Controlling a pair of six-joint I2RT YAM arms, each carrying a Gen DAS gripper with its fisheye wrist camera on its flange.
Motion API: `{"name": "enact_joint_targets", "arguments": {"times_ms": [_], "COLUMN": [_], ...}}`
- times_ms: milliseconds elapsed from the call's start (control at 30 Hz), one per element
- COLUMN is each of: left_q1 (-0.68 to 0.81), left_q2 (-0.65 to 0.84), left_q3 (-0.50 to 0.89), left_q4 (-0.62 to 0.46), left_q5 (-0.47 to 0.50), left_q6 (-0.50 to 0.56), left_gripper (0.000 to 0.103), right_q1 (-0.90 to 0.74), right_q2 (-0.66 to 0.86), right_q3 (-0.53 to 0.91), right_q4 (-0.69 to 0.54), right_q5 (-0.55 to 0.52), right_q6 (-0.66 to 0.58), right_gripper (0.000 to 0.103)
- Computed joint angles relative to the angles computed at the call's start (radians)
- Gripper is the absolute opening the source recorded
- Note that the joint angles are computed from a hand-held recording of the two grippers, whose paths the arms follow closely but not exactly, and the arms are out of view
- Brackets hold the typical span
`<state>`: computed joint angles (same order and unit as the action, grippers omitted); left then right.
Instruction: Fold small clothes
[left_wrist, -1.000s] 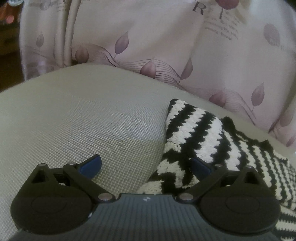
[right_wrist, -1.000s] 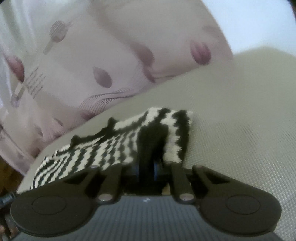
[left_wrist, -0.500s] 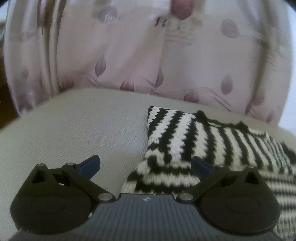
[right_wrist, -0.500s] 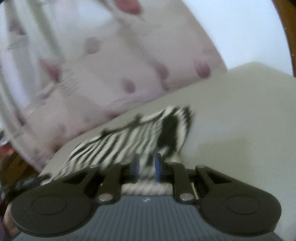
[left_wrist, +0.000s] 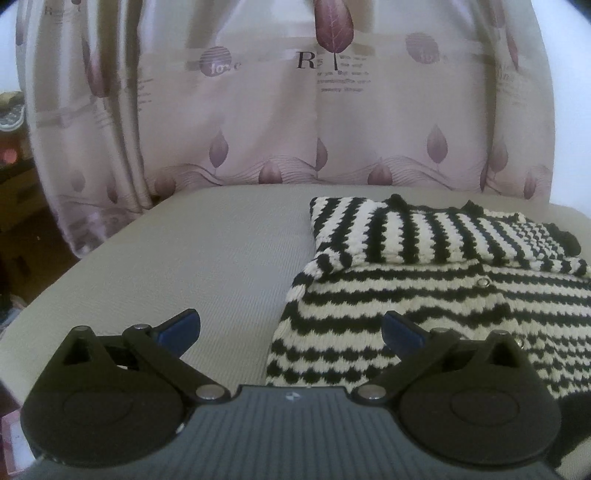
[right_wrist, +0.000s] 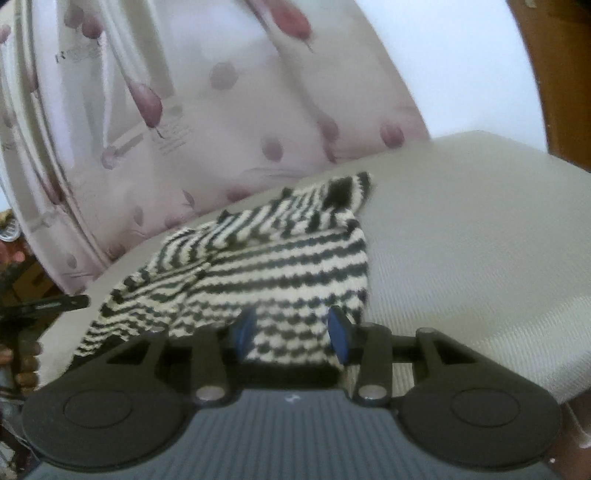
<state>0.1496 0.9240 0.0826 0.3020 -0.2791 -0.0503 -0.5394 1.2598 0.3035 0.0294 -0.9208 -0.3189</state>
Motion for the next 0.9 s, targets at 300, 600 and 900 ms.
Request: {"name": "enact_joint_targets", "arguments": {"times_ms": [300,600,900], "left_q1": [-0.014,-0.013,0.238], "left_q2": [-0.088,-0.039,-0.03], "left_q3": [-0.036,-0.054,-0.066], "left_q4": [-0.078,-0.031,-0.009], "left_q5": [-0.026,-0.026,0.288], "left_q6": [0.011,0.023,0.104], "left_gripper": [0.103,0.103,0.102], "right_q1": [0.022,0.04,0.028], "right_q2": [0.007,0.039,0.078], "right_q3": [-0.063,-0.087,-0.08], "right_q4": [0.086,0.139,0.152], "right_q5": [0.085,0.095,0.062], "right_q6": [0.064,0.086,0.081], "right_gripper": [0.042,0.059,0.064]}}
